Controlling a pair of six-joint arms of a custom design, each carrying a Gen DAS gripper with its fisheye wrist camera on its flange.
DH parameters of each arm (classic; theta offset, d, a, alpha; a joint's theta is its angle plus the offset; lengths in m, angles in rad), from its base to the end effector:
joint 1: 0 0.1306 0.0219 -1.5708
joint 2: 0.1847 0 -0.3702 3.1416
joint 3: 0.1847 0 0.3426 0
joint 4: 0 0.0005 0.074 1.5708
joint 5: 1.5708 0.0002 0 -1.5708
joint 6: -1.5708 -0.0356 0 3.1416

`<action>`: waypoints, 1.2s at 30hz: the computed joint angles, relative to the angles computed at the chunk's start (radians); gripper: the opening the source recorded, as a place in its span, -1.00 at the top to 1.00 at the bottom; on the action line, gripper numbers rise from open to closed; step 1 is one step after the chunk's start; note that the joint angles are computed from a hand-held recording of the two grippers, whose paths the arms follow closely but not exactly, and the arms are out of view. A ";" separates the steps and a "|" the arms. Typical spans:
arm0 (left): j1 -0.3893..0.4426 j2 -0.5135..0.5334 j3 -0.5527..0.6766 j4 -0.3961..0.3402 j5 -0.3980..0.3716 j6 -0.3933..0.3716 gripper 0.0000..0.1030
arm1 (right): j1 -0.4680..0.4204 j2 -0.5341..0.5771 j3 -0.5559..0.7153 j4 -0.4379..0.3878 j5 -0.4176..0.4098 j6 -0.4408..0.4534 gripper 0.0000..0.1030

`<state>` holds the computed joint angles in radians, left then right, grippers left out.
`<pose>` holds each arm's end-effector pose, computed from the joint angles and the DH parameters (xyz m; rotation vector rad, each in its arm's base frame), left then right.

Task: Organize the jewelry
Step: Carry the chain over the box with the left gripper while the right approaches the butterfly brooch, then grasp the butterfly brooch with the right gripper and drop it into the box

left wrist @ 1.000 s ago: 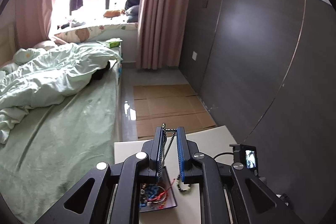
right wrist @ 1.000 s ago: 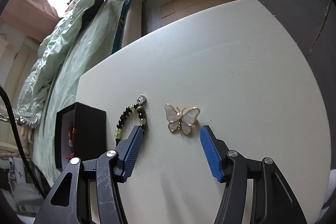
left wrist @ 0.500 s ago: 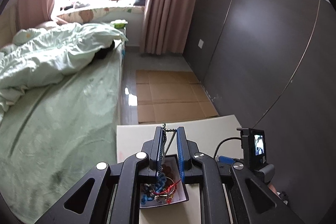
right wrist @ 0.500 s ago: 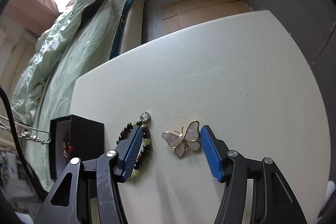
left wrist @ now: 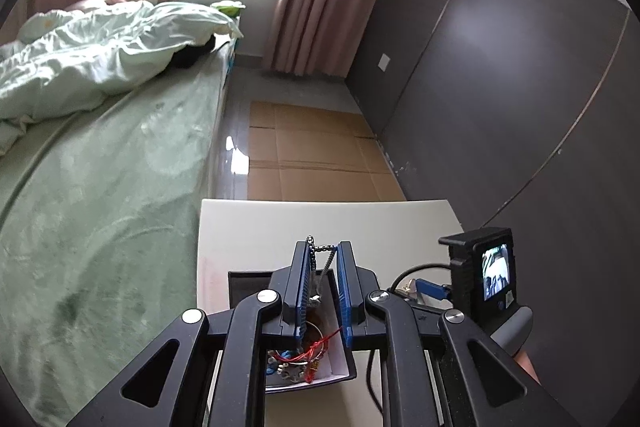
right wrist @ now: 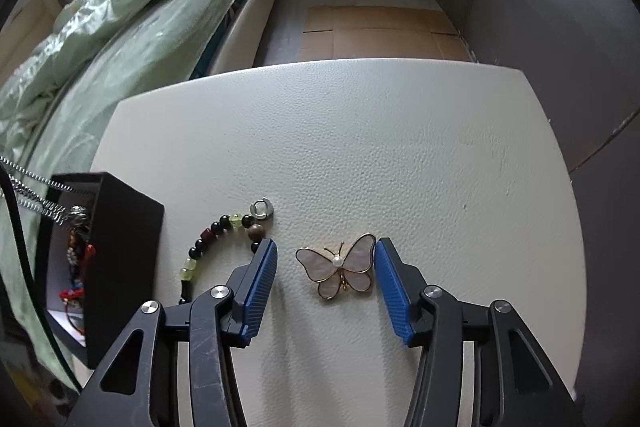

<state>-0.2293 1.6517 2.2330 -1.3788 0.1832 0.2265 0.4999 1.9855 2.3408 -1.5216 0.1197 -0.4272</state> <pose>0.4672 -0.1162 0.5978 0.0929 2.3927 -0.4342 0.5243 0.2809 0.4548 -0.0656 2.7248 0.1038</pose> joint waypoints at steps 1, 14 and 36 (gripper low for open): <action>0.002 0.002 -0.001 -0.002 -0.003 0.007 0.72 | 0.009 0.013 0.022 -0.024 0.040 0.014 0.15; 0.013 -0.129 -0.272 0.199 -0.007 0.212 -0.60 | 0.013 -0.104 -0.053 0.104 -0.017 -0.012 0.21; 0.108 -0.251 -0.490 0.239 -0.046 0.299 -0.94 | 0.117 -0.198 -0.190 0.449 -0.204 -0.114 0.21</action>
<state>-0.1209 1.4007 1.7434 -1.1397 0.1375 0.5255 0.6172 1.7872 2.1510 -1.0731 -0.0839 -0.5407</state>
